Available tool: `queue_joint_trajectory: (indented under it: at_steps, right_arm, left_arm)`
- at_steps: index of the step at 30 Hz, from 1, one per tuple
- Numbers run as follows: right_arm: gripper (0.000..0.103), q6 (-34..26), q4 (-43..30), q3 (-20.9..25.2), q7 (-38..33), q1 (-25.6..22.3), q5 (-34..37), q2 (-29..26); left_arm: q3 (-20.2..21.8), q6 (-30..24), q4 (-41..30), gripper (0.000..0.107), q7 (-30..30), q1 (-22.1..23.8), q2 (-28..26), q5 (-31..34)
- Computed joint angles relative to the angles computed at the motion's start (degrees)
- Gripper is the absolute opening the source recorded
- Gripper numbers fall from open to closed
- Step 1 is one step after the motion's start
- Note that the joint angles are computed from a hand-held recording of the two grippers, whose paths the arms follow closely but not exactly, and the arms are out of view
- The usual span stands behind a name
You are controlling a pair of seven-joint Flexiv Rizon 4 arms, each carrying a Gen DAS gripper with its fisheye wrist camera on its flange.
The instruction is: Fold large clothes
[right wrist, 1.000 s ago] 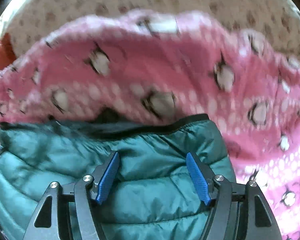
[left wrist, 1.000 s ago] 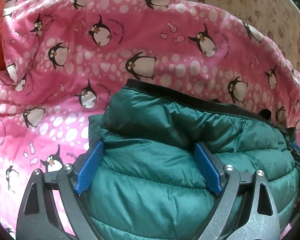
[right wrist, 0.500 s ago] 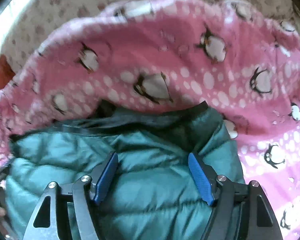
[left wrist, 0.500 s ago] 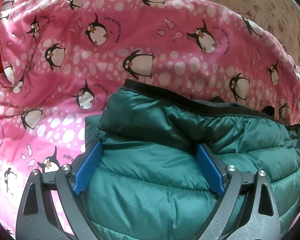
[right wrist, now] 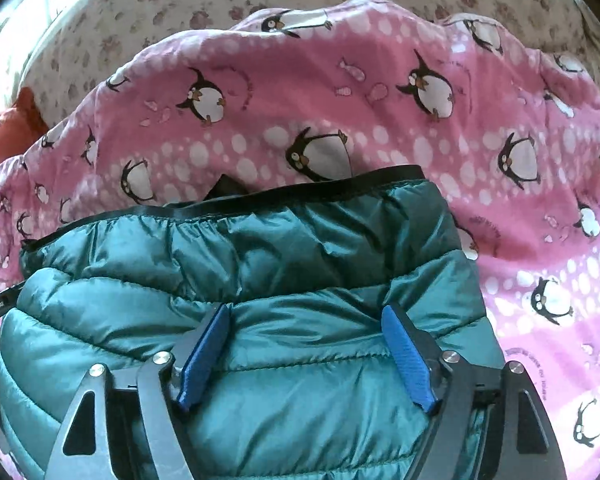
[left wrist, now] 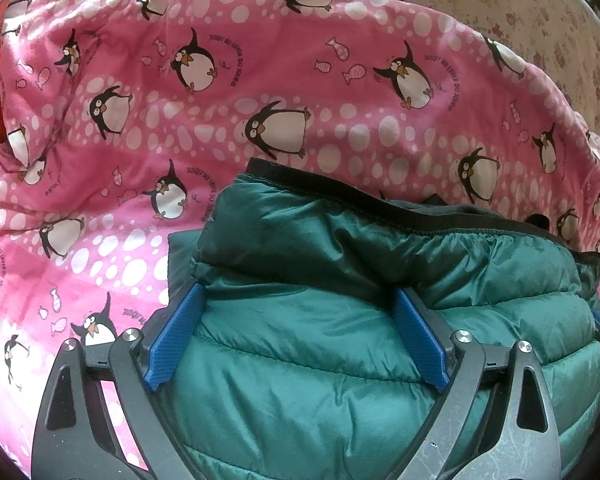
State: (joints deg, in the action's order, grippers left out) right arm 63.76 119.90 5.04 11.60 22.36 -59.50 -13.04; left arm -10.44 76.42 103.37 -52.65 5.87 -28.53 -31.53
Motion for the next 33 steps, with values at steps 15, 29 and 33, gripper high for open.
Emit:
queue_joint_trajectory:
  at_steps: [15, 29, 33]
  right_arm:
    - [0.076, -6.45, 1.47, 4.03, -0.27, 0.97, 1.57, 5.13]
    - [0.081, -6.75, 3.57, 5.08, 0.74, 1.47, 0.83, 8.56]
    - [0.081, -5.91, 6.18, 6.66, 1.41, 0.29, 1.85, 12.14]
  left_arm:
    - [-1.78, 2.18, 1.27, 0.094, 1.52, 0.99, 0.15, -1.6]
    - [-2.99, -7.08, 4.5, 0.094, 8.81, 4.77, 7.12, -10.03]
    - [-1.9, -10.3, 8.23, 0.094, 14.89, 5.61, 11.8, -18.13]
